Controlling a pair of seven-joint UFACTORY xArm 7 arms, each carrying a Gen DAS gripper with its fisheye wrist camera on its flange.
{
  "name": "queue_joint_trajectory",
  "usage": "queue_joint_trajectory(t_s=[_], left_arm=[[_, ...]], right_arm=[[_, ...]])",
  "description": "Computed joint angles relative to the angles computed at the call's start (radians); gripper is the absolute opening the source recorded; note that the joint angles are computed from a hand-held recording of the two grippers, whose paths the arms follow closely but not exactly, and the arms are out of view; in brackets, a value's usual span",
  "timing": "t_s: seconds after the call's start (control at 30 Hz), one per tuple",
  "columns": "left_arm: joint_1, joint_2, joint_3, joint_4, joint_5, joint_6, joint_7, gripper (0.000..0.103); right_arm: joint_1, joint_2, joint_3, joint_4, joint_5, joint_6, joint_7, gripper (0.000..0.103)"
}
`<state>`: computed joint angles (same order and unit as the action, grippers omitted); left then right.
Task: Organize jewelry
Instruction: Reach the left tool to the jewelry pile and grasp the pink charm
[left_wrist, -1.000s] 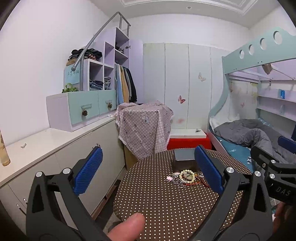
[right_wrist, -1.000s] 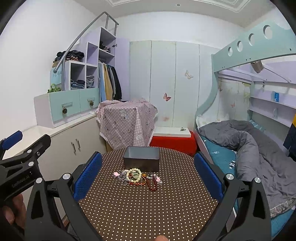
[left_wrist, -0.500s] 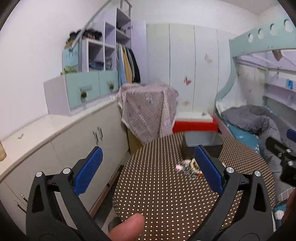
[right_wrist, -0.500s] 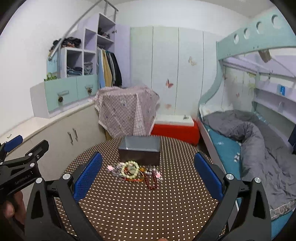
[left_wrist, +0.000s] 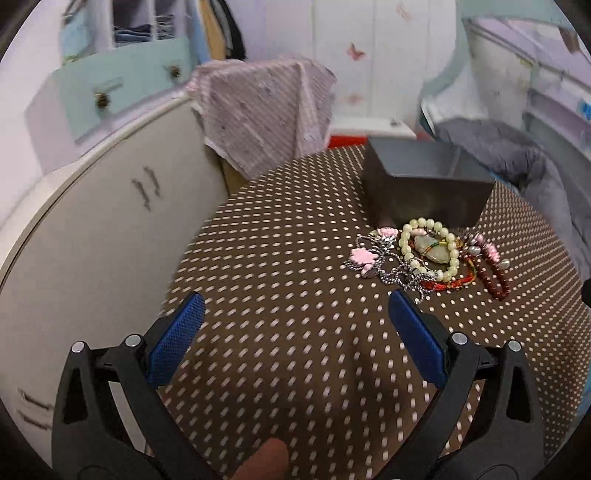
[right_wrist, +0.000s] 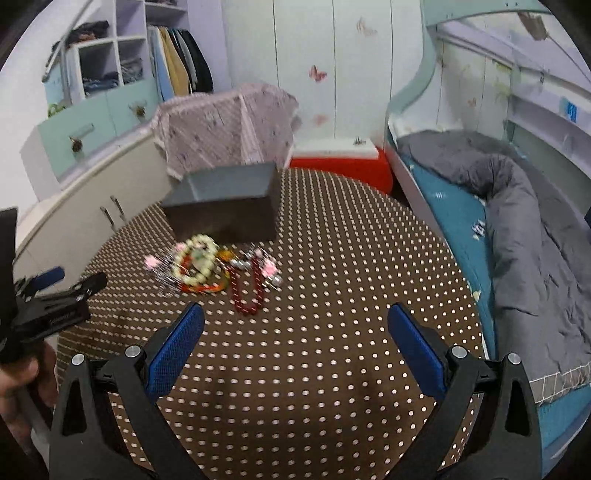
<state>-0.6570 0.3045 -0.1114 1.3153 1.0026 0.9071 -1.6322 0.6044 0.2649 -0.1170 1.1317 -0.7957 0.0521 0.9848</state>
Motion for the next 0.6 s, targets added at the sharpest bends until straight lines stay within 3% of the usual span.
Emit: queue_joint_trajectory(t_s=[0.03, 0.23, 0.47, 0.6], left_arm=[[0.008, 0.018, -0.001, 0.021, -0.015, -0.006, 0.027, 0.097], [0.044, 0.102, 0.039, 0.109, -0.097, -0.080, 0.165, 0.097], [0.058, 0.167, 0.080, 0.151, -0.190, -0.185, 0.260, 0.096], [0.059, 0.165, 0.105, 0.127, -0.205, -0.289, 0.276, 0.073]], right_arm=[[-0.043, 0.014, 0.049, 0.007, 0.060, 0.015, -0.062, 0.096], [-0.156, 0.074, 0.182, 0.036, 0.304, 0.040, -0.306, 0.096], [-0.193, 0.126, 0.239, 0.099, 0.478, 0.078, -0.473, 0.096], [-0.188, 0.141, 0.239, 0.125, 0.547, 0.091, -0.540, 0.096]])
